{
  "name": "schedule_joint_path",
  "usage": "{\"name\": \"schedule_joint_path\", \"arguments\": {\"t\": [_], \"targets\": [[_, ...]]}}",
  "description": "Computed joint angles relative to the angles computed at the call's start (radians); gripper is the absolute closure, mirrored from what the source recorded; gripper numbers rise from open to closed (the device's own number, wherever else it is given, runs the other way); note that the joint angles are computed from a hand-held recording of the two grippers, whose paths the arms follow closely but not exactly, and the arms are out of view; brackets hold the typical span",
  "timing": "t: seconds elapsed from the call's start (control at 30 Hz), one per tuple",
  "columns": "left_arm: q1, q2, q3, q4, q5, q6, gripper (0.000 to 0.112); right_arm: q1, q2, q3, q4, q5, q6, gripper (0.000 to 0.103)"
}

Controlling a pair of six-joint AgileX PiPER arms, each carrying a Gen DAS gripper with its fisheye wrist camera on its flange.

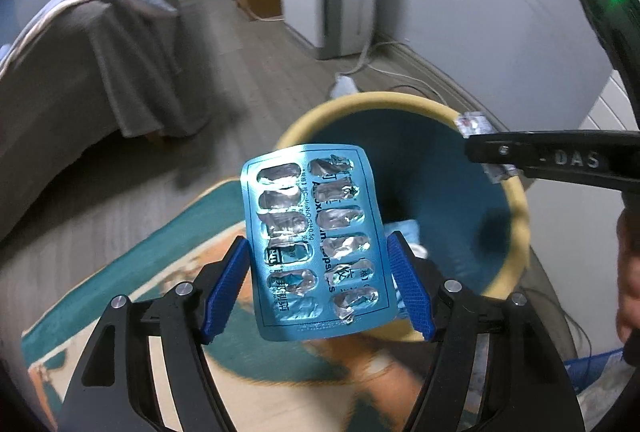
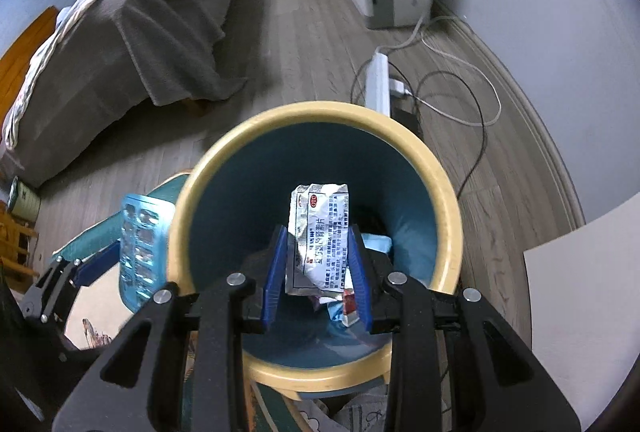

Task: Collect trash
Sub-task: 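Carry both items over the bin and open both grippers to drop them, then grasp the white COLTALIN box with the left gripper while the right grasps the blue foil bag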

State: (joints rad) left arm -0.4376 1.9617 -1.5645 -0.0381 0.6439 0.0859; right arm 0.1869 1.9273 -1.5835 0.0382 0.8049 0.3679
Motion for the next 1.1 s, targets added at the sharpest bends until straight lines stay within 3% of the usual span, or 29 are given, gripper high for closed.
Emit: {"name": "schedule_joint_path", "arguments": {"t": [0.1, 0.2, 0.27, 0.4, 0.47, 0.57, 0.6, 0.83, 1.1], "targets": [[-0.040, 0.032, -0.026, 0.035, 0.007, -0.017, 0.040, -0.024, 0.000, 0.009, 0.025, -0.004, -0.017, 0.072], [-0.052, 0.047, -0.035, 0.049, 0.006, -0.015, 0.030, -0.041, 0.003, 0.006, 0.033, 0.000, -0.022, 0.069], [-0.047, 0.039, -0.021, 0.035, -0.008, 0.007, 0.027, -0.047, -0.006, 0.014, 0.044, -0.008, -0.016, 0.052], [-0.028, 0.002, 0.006, 0.068, -0.012, -0.009, 0.024, -0.044, -0.005, 0.007, 0.042, -0.007, 0.001, 0.046], [-0.013, -0.038, 0.033, 0.089, -0.013, -0.016, 0.023, -0.035, -0.008, 0.005, 0.032, -0.006, 0.013, 0.029], [0.030, -0.126, 0.102, 0.103, -0.018, -0.013, 0.021, -0.013, -0.027, 0.009, -0.004, -0.005, 0.040, 0.011], [0.049, -0.153, 0.123, 0.093, -0.021, 0.002, 0.021, -0.001, -0.038, 0.016, -0.020, -0.007, 0.052, 0.009], [0.168, -0.408, 0.350, 0.124, -0.021, 0.016, 0.020, 0.114, -0.110, 0.068, -0.073, 0.014, 0.088, 0.008], [0.352, -0.663, 0.555, -0.015, 0.033, 0.144, 0.019, 0.302, -0.187, 0.151, -0.112, 0.030, 0.122, 0.007]]}}
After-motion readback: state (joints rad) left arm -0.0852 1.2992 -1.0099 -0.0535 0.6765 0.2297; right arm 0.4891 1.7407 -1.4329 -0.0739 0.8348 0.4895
